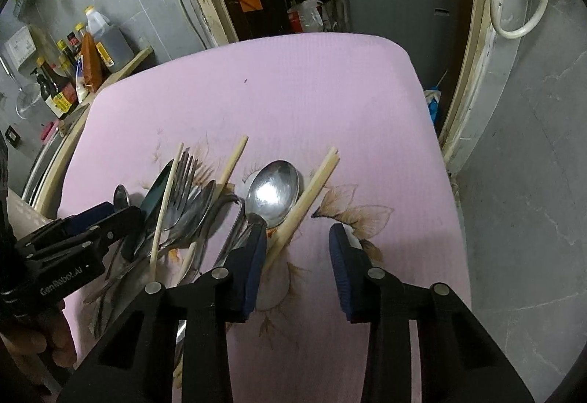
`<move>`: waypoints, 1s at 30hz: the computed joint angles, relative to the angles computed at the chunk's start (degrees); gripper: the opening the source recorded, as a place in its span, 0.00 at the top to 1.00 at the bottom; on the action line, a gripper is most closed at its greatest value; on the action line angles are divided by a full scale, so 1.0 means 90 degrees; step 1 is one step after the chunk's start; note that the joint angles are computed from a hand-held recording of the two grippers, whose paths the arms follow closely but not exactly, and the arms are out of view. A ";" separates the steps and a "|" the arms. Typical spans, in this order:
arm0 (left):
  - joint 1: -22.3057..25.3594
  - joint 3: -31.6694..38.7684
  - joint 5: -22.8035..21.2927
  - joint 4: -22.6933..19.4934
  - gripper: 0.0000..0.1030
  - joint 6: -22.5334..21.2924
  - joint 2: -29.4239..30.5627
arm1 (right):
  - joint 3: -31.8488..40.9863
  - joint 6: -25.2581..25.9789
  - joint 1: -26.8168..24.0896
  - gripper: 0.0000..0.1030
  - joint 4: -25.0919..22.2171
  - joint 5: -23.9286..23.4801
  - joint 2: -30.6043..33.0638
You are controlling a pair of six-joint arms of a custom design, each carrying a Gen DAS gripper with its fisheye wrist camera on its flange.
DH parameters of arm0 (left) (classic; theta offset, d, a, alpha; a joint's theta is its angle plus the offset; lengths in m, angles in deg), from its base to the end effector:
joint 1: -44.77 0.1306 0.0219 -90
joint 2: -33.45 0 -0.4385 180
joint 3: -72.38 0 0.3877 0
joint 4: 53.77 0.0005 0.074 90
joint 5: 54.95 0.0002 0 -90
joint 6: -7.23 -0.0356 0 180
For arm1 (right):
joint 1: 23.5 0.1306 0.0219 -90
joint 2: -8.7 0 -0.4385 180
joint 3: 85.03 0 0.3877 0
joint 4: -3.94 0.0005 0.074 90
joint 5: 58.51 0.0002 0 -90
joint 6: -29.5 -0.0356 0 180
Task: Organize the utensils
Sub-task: 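Grasp one wooden chopstick with the right tool while the left tool grasps a steel spoon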
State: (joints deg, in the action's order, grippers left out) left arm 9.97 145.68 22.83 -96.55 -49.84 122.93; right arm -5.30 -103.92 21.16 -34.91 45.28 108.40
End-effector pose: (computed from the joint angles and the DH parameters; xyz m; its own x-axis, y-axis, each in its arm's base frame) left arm 0.3704 -0.2489 0.3677 -0.8450 -0.0597 -0.5314 0.0105 0.9917 -0.1281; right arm 0.3735 0.3565 0.3374 -0.8509 0.0976 -0.5162 -0.0138 0.9781 0.2077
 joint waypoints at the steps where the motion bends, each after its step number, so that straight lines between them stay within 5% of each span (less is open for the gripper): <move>1: 0.0025 0.0012 0.0073 0.0014 0.49 0.0016 0.0006 | 0.0057 0.0003 0.0001 0.69 -0.0071 0.0014 0.0039; 5: 0.0095 0.0016 0.0317 0.0131 0.49 0.0116 0.0054 | 0.0109 -0.0004 -0.0074 0.70 -0.0097 0.0034 0.0052; 10: 0.0147 0.0074 0.0446 0.0128 0.50 0.0079 0.0083 | 0.0064 -0.0261 -0.0223 0.82 0.0055 -0.0145 0.0002; 13: 0.0194 0.0021 0.0683 0.0229 0.60 0.0102 0.0032 | 0.0042 -0.0347 -0.0270 0.89 0.0180 -0.0432 -0.0013; 30: 0.0040 -0.0184 0.1178 0.0081 0.61 0.0053 -0.0363 | -0.0605 -0.0897 -0.0093 0.96 0.0507 -0.1426 -0.0487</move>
